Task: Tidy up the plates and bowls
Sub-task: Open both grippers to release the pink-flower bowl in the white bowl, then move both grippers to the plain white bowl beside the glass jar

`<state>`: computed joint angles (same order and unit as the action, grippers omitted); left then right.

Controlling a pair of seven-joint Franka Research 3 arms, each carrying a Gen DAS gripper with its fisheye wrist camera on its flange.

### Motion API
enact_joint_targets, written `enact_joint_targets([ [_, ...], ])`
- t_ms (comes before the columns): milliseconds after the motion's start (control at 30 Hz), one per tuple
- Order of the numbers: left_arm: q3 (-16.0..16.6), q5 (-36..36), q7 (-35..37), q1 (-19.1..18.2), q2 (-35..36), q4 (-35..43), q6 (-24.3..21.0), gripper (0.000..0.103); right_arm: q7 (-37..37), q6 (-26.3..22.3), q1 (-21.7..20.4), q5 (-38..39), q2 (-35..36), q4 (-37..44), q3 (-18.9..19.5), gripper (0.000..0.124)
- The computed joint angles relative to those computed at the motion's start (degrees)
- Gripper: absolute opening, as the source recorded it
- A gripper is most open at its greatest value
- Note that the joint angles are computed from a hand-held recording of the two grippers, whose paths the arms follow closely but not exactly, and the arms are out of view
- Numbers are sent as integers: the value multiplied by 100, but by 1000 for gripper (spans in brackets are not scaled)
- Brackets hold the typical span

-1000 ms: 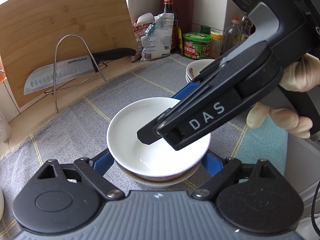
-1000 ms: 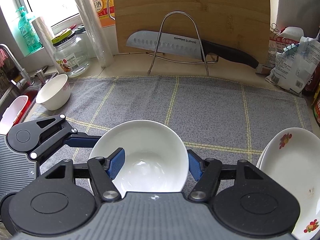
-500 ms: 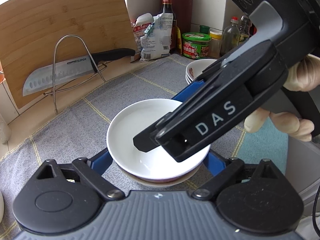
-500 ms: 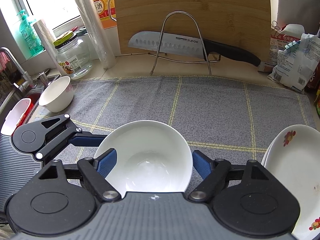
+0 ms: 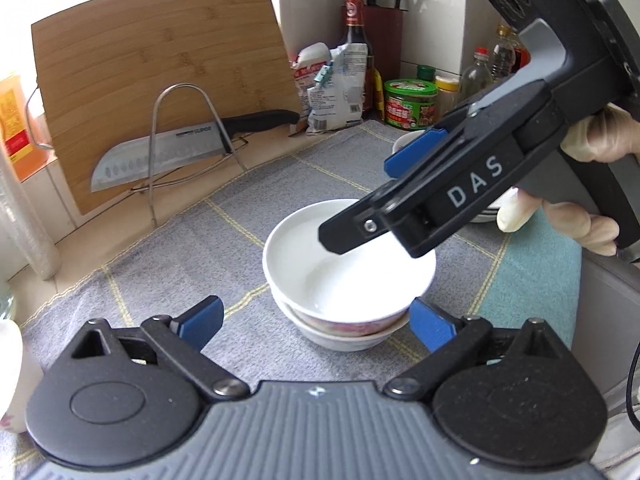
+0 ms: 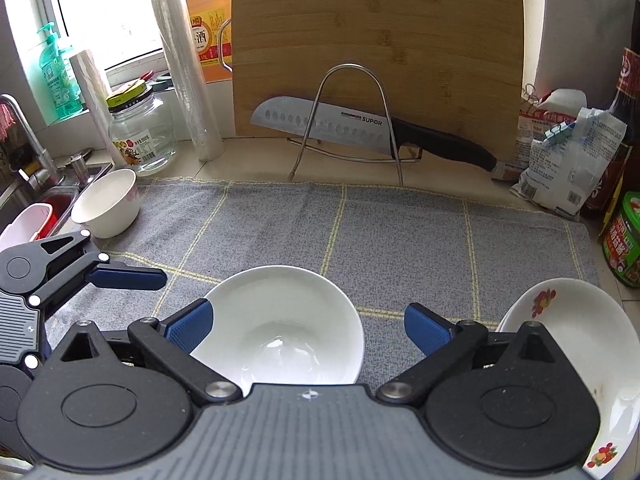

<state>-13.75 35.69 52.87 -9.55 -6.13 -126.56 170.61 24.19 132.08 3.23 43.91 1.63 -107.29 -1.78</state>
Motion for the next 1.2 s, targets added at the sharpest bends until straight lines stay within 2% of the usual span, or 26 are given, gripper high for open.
enact_joint_targets([
  [133, -206, 663, -1213, 346, -538, -364, -290, 100, -644, 108, 51, 353, -173, -150, 28, 103],
  [200, -245, 715, -1554, 437, -831, -565, -523, 100, -901, 32, 85, 507, -229, -187, 23, 103],
  [300, -240, 696, -1819, 531, -1249, -877, -819, 100, -1132, 96, 203, 640, -373, -350, 67, 103],
  [400, -96, 513, -1782, 571, -1575, -1210, -883, 100, -1171, 209, 367, 650, -556, -564, 118, 103],
  [567, 433, -178, -1137, 501, -1950, -1795, -550, 100, -1159, 680, 736, 686, -936, -1111, 243, 103],
  [833, 1676, -1359, 927, -29, -2415, -2360, -253, 100, -285, 1900, 1407, 284, -1245, -1890, 564, 103],
  [933, 2016, -1691, 1494, -123, -2457, -2383, -212, 100, 71, 2273, 1615, 59, -1258, -2065, 643, 103],
  [1100, 2619, -2413, 2326, -473, -2343, -2284, -114, 100, 340, 2485, 1862, -250, -1201, -2169, 643, 103],
  [1200, 2724, -2757, 2572, -495, -2219, -2188, -78, 100, 203, 2448, 1968, -266, -1047, -2076, 601, 103],
])
